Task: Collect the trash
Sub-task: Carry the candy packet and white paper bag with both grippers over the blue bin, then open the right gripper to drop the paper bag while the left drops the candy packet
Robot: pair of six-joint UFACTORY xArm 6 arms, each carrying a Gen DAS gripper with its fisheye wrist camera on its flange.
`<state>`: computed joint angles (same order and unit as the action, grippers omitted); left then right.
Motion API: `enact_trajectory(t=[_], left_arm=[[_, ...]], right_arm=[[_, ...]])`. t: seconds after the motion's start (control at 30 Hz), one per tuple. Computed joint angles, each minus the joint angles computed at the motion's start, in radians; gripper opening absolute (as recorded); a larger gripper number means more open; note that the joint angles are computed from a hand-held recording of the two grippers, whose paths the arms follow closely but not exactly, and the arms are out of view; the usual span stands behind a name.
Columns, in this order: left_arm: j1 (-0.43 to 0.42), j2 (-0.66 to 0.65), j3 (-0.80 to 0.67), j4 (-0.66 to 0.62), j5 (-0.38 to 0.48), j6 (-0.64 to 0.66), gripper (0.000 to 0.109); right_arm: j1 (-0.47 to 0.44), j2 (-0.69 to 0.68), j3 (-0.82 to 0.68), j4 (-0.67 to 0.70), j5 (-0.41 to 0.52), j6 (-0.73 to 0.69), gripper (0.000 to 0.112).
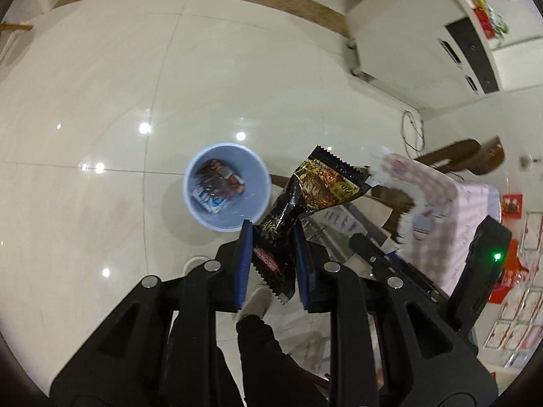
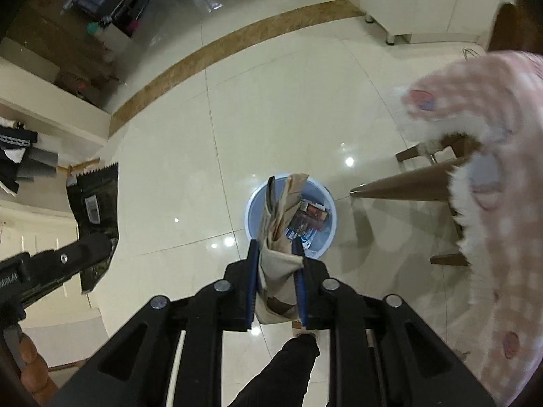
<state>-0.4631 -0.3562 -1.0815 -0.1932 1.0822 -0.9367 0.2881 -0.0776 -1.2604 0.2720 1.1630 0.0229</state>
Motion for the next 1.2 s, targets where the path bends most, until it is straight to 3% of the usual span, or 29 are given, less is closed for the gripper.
enact_trajectory(t=[0.07,0.2,0.57,1.1,1.17,1.2], left_arm=[[0.026,-0.026,0.035,-0.013,-0.003,0.013,0.023],[0.064,-0.075,0.09,-0.028,-0.001,0.033,0.023],[0.092,-0.077,0.119,-0.074,0.004,0.087,0.023],[0.04,0.118,-0.08,-0.101,0.035,0.172,0.024],[0.038,0.144,-0.112,-0.107,0.052,0.17,0.029],[0.036,0.162,-0.135,-0.104,0.069,0.156,0.045]], right_arm=[[0.042,0.038,-0.028,-0.009,-0.018,0.015,0.021],[0.063,0.087,-0.061,-0.015,-0.018,0.025,0.037],[0.093,0.058,-0.056,-0.072,-0.011,0.044,0.039],[0.013,-0.012,-0.066,-0.079,0.031,0.079,0.046],[-0.003,-0.019,-0.071,-0.074,0.034,0.078,0.046],[-0.01,-0.022,-0.073,-0.073,0.035,0.079,0.046]])
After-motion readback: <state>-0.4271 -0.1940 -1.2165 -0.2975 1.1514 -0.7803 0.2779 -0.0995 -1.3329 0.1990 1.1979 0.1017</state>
